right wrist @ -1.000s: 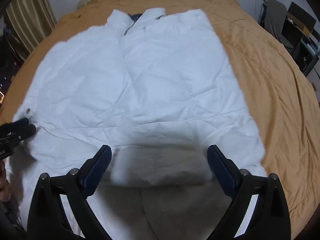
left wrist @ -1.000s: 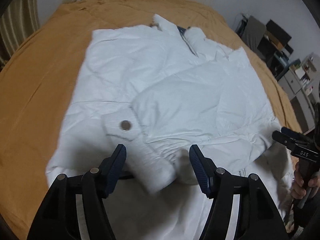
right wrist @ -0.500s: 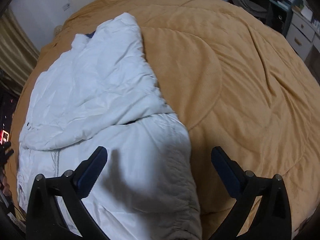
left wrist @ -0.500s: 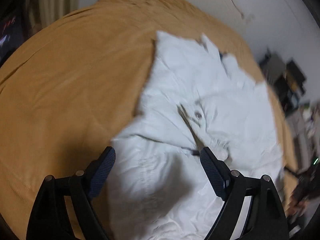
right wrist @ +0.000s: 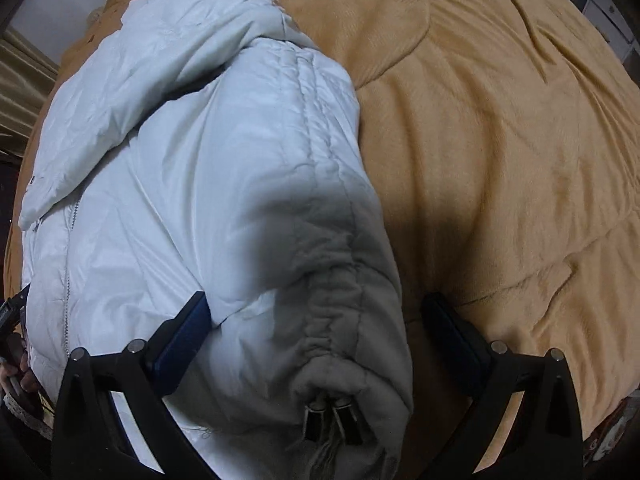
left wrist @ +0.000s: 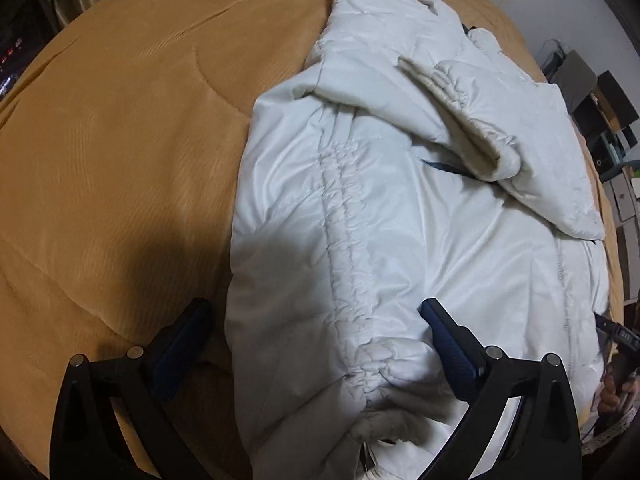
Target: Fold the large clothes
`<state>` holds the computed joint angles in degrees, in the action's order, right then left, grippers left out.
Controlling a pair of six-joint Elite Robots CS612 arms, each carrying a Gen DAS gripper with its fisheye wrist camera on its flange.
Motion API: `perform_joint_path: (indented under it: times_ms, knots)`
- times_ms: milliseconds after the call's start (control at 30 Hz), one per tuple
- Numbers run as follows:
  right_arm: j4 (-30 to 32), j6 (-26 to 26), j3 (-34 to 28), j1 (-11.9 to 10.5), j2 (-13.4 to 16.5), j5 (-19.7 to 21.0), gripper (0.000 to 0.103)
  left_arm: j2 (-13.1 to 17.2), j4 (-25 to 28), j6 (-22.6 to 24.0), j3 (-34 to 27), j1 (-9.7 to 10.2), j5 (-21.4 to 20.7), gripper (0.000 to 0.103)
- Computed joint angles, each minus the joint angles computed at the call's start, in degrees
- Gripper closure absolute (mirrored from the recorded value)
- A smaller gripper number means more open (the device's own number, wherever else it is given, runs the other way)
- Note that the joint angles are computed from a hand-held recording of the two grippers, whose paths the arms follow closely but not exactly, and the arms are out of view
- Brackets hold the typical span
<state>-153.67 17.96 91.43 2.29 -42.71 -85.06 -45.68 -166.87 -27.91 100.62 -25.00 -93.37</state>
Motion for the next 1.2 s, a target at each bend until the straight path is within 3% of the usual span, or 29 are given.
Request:
perform_joint_path:
  times_ms: [133,267,367,433,467,533,600,700,767,900,967,1000,1033,1067,1100,1133,1200]
  knots:
    - [-5.18,-5.29,-1.63,-0.73,0.11,2.78,0.0,2.25,-8.51,-3.9,-2.25,4.11,-12.93,0.001]
    - [0.62,-6.9,-9.01,-2.76,3.92,7.5,0.0,5.77,-4.74,-5.74,-7.22,6.39,-17.98,0.001]
    - [6.05,-6.88,-13.14,-3.97,6.92,13.32,0.0,6.91,-4.21,-5.29,-8.88,6.54,-20.06,0.001]
    - [4.91,-8.22,-11.9,-3.87,6.46,14.79,0.0,7.69,-6.49,-4.05,-9.1,7.12,-26.13,0.001]
    - [4.64,-9.97,-10.93,-4.16,5.98,17.51,0.0,8.57,-5.75,-3.3,-10.47,7.19,-28.51,0.001]
    - [5.35,-13.09,-8.31,-5.05,4.9,25.64,0.0,8.21,-4.38,-0.18,-9.16,6.74,-30.34,0.001]
    - [9.84,-17.37,-7.06,-5.43,4.33,30.86,0.0,6.93,-3.17,3.01,-6.81,6.29,-31.22,0.001]
    - [13.08,-22.89,-3.82,-4.86,2.78,31.72,0.0,5.86,-9.18,2.13,-2.59,6.0,-32.53,0.001]
    - [11.22,-24.46,-1.22,-4.92,1.64,32.67,0.0,5.78,-13.26,0.33,-0.61,5.93,-34.27,0.001]
    - [8.02,-21.93,0.09,-4.98,1.3,36.96,0.001,6.15,-14.27,0.75,-0.98,5.53,-34.79,0.002]
    - [7.23,-18.44,-1.18,-4.48,2.21,36.71,0.017,7.39,-13.99,-3.41,-2.87,5.36,-34.44,0.002]
    - [7.25,-16.43,-2.22,-3.98,2.71,34.63,0.044,7.75,-14.23,-4.9,-3.25,5.24,-34.39,0.003]
    - [7.42,-15.43,-1.82,-3.8,2.45,32.69,0.064,7.71,-13.06,-5.07,-3.81,4.84,-33.55,0.004]
    - [8.59,-14.48,-2.75,-3.55,2.86,32.77,0.069,7.36,-12.12,-4.6,-3.97,4.23,-32.65,0.022]
    - [8.37,-13.5,-3.07,-3.27,2.85,32.67,0.078,6.82,-11.0,-3.32,-3.62,4.2,-32.47,0.06]
    - [6.82,-13.13,-2.38,-2.95,2.27,32.09,0.086,6.26,-10.11,-3.17,-3.2,4.1,-31.59,0.075]
    - [2.53,-13.06,-0.08,-2.55,0.5,32.68,0.089,5.56,-12.33,-4.29,-1.86,4.24,-31.54,0.081]
